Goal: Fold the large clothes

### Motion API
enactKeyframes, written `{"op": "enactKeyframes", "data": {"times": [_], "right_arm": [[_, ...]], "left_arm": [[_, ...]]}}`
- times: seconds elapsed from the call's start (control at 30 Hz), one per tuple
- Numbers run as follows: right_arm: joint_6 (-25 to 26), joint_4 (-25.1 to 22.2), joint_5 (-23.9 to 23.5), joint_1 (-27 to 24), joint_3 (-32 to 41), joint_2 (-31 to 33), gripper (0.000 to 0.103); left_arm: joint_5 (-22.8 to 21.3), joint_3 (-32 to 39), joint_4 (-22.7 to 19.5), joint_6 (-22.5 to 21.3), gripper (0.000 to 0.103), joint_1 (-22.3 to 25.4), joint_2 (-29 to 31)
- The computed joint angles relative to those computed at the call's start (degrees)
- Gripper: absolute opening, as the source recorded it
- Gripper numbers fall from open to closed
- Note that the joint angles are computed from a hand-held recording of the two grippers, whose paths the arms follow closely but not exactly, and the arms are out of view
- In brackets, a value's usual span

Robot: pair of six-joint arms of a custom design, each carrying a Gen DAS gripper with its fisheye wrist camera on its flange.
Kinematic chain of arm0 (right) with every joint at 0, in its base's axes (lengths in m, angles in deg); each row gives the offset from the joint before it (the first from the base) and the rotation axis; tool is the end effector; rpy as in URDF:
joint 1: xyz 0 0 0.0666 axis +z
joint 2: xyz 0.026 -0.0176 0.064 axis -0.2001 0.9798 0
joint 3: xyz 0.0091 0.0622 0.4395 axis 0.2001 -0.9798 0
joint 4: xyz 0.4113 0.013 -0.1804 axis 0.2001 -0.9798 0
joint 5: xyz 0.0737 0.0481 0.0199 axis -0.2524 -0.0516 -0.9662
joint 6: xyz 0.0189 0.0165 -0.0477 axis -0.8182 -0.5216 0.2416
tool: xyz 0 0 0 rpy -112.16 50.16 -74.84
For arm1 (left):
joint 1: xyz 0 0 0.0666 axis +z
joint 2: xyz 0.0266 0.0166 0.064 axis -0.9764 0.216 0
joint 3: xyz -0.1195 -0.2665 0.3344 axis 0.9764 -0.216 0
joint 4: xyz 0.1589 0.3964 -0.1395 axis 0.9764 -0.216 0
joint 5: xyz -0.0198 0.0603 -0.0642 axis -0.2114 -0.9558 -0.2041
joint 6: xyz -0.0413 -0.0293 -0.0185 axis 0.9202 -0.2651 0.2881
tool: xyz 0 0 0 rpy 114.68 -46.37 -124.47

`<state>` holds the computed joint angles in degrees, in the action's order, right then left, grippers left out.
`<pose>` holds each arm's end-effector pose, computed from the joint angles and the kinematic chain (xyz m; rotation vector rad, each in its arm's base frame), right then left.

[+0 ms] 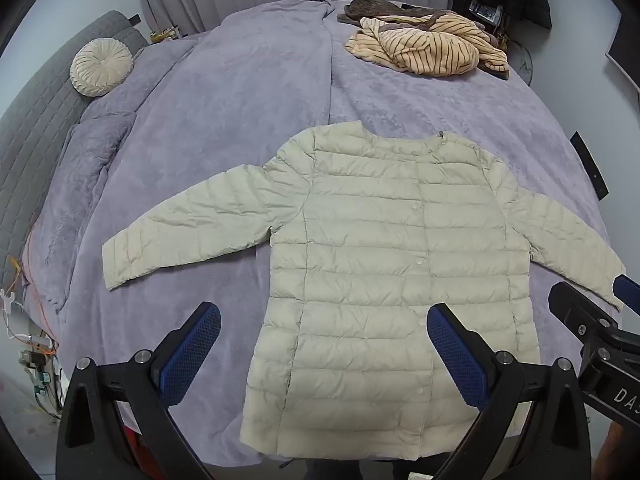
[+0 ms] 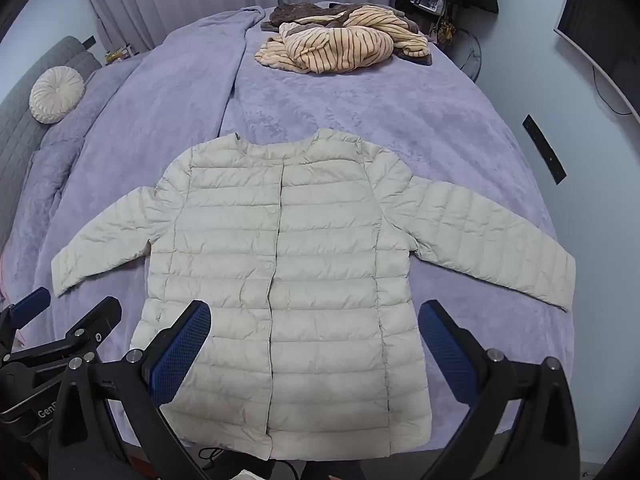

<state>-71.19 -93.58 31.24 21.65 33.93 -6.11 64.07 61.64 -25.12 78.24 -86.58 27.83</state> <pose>0.3912 0.2473 0.5913 -0.0692 2.7222 0.0408 0.3868 -0.0565 0.5761 -0.2254 2.7492 0.0956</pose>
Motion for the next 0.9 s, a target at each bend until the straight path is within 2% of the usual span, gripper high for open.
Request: {"op": "enactKeyframes", "data": {"times": [0.1, 0.13, 0.4, 0.53, 0.9], "right_arm": [[0.2, -0.4, -0.2, -0.1, 0.3, 0.1, 0.103], [0.1, -0.7, -0.1, 0.0, 0.5, 0.3, 0.103], [-0.9, -0.6, 0.1, -0.4, 1.1, 1.0, 0.103], [-1.0, -0.3, -1.0, -0.8, 0.6, 0.5, 0.103], [-1.2, -1.6, -0.2, -0.3, 0.9, 0.7, 0.103]], "left_arm": [[1.0, -0.5, 0.9, -0.6, 0.103, 1.3, -0.7], [-0.3, -0.1, 0.3, -0.1, 0.103, 0.6, -0.3], [-1.6, -0.3, 0.5, 0.8, 0.103, 0.1, -0.4], [-1.1, -0.3, 0.1, 1.8, 0.103, 0.7, -0.4], [-0.6, -0.2, -0.5, 2.2, 0.103, 1.1, -0.3]]}}
